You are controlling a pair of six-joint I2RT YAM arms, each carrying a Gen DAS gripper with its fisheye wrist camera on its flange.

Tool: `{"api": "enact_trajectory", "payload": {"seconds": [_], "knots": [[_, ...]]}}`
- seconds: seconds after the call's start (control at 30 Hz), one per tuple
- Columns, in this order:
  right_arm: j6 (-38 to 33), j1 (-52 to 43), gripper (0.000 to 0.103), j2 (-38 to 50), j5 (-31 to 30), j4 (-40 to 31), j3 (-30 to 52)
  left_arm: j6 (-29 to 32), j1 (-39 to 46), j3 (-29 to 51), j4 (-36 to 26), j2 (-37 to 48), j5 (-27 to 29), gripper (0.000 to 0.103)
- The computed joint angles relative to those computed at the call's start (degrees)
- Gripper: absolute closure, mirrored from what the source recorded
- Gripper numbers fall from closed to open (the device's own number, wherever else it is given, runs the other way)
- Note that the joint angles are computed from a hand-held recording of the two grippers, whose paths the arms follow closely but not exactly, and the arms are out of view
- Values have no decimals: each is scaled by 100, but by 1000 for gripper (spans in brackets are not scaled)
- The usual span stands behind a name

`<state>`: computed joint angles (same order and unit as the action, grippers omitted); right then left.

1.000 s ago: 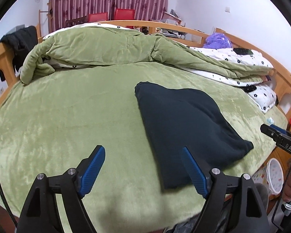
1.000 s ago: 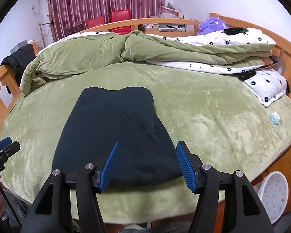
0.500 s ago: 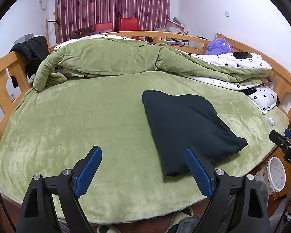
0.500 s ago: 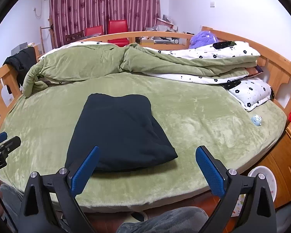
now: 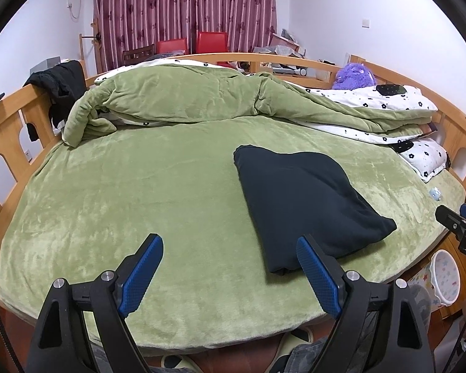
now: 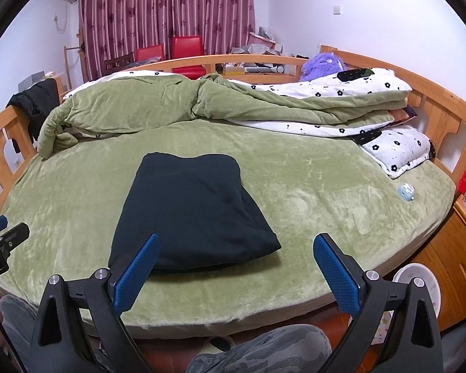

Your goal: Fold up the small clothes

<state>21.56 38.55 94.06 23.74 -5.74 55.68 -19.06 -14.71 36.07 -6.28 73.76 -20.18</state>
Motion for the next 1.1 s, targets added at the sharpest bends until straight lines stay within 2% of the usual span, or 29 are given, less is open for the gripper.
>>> {"api": "enact_trajectory", "payload": {"seconds": [1.1], "knots": [[-56, 28, 5, -287, 78, -145, -65, -39, -105, -22, -206, -218, -140, 15]]}}
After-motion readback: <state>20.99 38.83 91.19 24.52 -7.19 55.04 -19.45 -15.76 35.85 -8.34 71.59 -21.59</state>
